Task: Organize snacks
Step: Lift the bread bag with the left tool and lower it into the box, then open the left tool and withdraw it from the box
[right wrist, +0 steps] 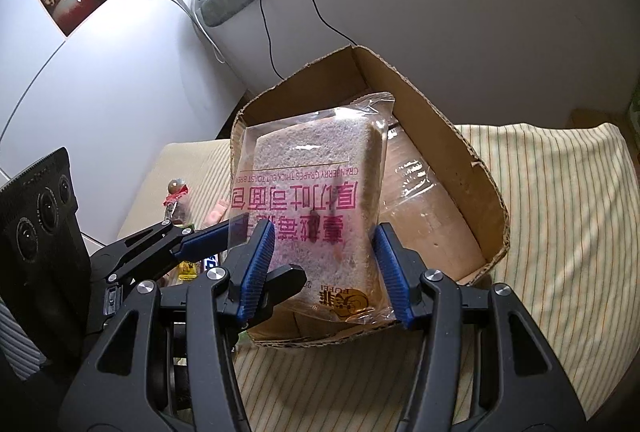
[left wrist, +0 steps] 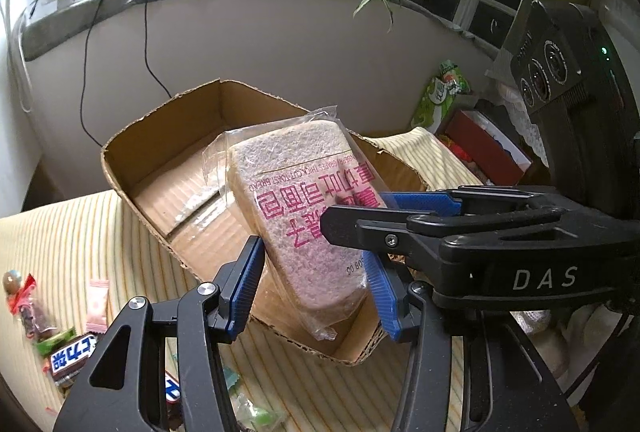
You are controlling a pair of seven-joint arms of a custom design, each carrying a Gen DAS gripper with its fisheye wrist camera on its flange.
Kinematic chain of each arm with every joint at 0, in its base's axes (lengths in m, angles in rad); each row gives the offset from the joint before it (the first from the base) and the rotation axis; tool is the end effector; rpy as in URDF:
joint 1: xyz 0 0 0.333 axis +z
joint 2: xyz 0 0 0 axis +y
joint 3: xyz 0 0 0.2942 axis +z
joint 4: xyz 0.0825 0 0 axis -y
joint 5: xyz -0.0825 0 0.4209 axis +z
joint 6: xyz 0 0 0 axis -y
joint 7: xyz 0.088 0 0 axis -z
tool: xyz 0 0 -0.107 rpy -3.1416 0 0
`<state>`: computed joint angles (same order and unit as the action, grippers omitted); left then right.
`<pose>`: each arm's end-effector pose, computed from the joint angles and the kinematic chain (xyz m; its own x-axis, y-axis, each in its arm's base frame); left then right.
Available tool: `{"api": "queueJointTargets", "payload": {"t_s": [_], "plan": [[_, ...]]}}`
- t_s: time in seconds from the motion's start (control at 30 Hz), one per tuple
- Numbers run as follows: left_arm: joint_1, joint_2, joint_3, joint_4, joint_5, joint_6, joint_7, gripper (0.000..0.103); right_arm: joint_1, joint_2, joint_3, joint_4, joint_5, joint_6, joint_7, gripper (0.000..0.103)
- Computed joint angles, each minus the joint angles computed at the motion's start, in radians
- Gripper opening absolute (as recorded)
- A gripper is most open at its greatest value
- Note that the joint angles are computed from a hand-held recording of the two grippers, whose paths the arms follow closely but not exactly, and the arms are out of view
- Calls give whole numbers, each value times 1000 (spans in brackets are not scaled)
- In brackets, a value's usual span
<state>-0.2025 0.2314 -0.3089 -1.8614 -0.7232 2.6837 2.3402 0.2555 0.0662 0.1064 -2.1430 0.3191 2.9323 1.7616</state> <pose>0.6100 -0.3052 0.4209 -0.6845 -0.6941 0.2230 -0.6236 0.3989 -0.6723 0.5907 0.2015 0.4120 0.0090 -0.9284 -0.3716 -0.7999 0.2163 -0.5598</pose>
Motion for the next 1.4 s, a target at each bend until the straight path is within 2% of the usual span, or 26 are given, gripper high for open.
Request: {"api": "queueJointTargets", "payload": {"t_s": [0.27,0.63,0.7,0.83,1.0,1.1,1.2,1.4], "plan": [[-8,-12,6,-23,39,32,-21,49,6,16,-11,21,-114,-2,110,55],[11,-96,13,-101,-67,53,65,49,25,-13,-26,-6,-318,14,280,57],[14,-118,20,-122,-103,53,99,52,31,-26,-28,-18,-369,18,324,58],[21,-173,43,-173,-206,59,182,52,44,-53,-31,-39,-517,25,449,61],[18,-247,85,-247,-330,94,287,52,53,-77,-19,-60,-639,48,554,63],[19,-283,115,-287,-356,104,312,56,57,-82,-8,-61,-748,46,630,65],[25,-320,144,-331,-369,116,323,56,68,-82,3,-56,-830,32,671,78],[40,-379,192,-416,-358,140,298,56,104,-73,20,-51,-867,2,655,79]]}}
